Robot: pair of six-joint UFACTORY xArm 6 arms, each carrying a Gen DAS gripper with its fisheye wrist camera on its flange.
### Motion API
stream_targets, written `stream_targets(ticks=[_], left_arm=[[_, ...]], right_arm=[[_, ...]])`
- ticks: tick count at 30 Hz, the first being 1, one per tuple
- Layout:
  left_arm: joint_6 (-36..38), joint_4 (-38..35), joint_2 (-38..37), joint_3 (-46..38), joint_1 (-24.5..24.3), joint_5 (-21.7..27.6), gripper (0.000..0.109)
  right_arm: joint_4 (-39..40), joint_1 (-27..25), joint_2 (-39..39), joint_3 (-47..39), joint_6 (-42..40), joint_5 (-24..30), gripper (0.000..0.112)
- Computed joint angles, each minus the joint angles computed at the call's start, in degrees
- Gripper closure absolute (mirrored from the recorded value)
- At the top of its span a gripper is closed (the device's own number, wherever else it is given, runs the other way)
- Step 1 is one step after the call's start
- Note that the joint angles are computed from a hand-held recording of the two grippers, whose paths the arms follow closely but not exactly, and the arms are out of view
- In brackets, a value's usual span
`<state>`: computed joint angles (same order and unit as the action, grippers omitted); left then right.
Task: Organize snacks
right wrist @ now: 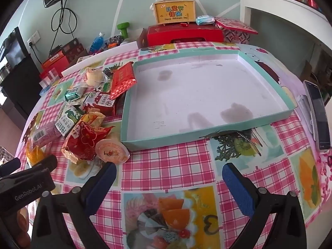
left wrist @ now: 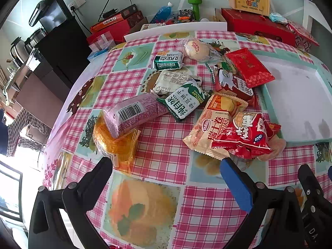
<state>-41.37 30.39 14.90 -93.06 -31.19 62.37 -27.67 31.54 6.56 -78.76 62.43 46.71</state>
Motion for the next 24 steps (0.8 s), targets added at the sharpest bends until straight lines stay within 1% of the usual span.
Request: stream_targets(ticks=[6, 14, 24], left_arm=[[0.37, -0.69, 0.58, -0.91, -0.04, 0.31, 0.006], [0.44, 0.51, 1.12, -1.92, -0.72, 1.37, 0.006], [0.51, -0.57, 1.2, -1.95, -0.2, 1.7, 0.006]], right_arm=[[-0.78, 0.08, -0.28, 0.1, 0.6, 0.11, 0.009], [-1.23, 0.22, -0.54, 0.17, 1.0, 0.79, 0.009], [-1.85, 0.29, -0.74, 0.12, 1.53, 1.14, 0.009]])
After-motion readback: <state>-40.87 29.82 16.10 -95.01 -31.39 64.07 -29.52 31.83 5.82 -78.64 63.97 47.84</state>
